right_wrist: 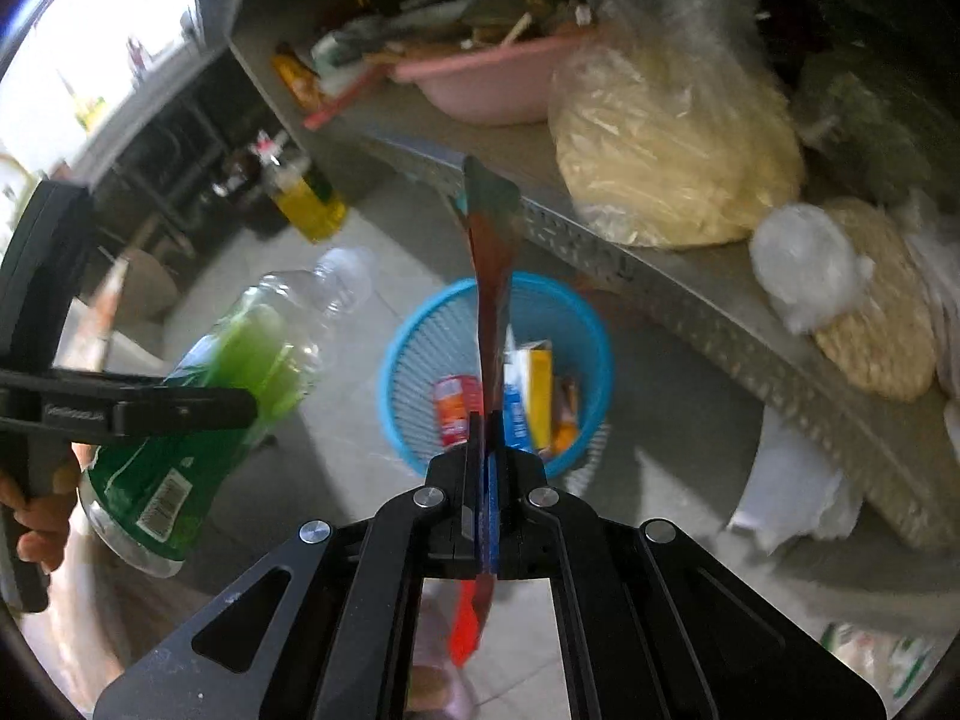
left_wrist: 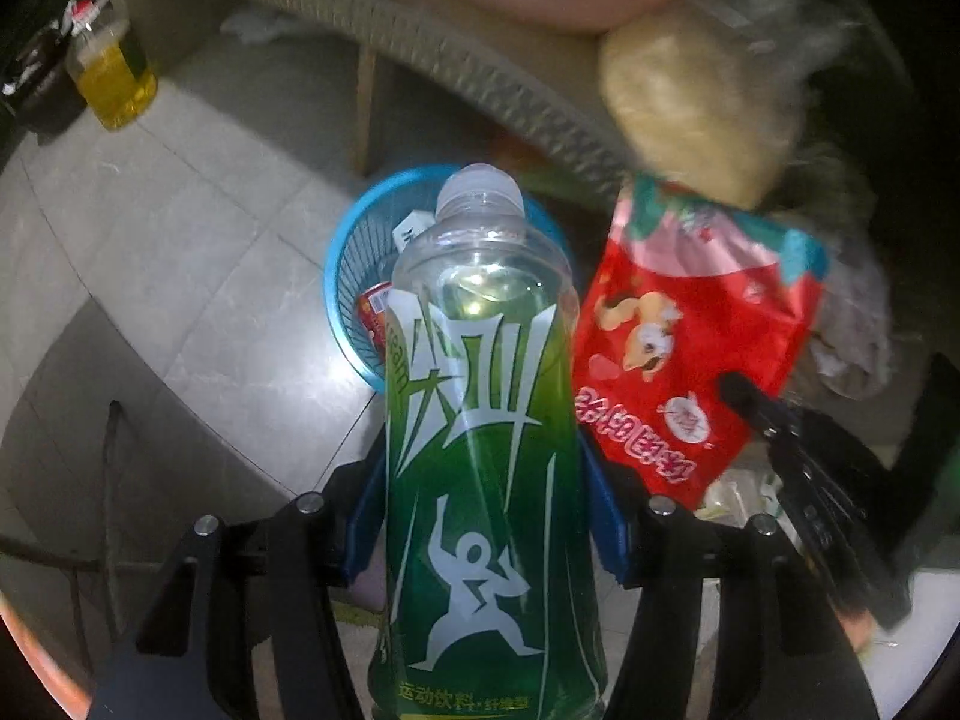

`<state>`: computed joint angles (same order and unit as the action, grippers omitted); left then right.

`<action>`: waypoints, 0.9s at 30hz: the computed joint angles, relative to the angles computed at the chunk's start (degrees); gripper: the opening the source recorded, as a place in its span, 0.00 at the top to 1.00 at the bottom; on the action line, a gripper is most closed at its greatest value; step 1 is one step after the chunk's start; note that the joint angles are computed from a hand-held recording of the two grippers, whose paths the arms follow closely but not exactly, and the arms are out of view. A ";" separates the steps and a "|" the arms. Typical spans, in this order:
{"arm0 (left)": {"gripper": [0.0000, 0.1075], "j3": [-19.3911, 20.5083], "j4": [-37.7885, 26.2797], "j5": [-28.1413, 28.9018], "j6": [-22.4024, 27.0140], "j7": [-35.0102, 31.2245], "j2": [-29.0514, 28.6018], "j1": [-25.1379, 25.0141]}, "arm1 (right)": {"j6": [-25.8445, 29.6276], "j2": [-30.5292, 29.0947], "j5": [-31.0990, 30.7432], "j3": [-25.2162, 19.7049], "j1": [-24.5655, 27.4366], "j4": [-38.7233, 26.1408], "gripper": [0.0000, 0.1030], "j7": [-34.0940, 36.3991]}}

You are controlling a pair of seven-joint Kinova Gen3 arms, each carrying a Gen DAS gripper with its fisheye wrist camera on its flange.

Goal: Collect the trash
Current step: 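Open both grippers over the wastebasket to drop the bottle and bag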

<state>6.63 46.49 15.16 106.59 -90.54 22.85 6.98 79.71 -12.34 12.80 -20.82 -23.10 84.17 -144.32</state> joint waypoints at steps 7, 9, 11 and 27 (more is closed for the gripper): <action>0.48 -0.66 -3.46 -3.34 -0.76 3.55 9.75 3.12 | 2.94 10.44 7.00 0.90 -4.19 -4.48 1.00 4.94; 0.48 -0.60 -4.04 -3.78 -0.78 3.62 11.34 3.28 | 2.86 12.62 7.98 2.24 -5.63 -4.71 1.00 6.49; 0.48 -0.49 -4.69 -3.46 -1.06 4.33 12.97 3.17 | 2.41 14.69 7.61 3.98 -6.64 -5.35 1.00 8.40; 0.38 0.71 1.16 2.35 -7.88 8.10 11.98 -1.70 | 0.72 18.29 5.61 10.80 -9.14 -4.27 0.62 11.55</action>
<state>7.33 47.64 17.51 98.70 -82.45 34.83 5.28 80.43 5.95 18.41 -10.02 -32.24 79.90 -132.77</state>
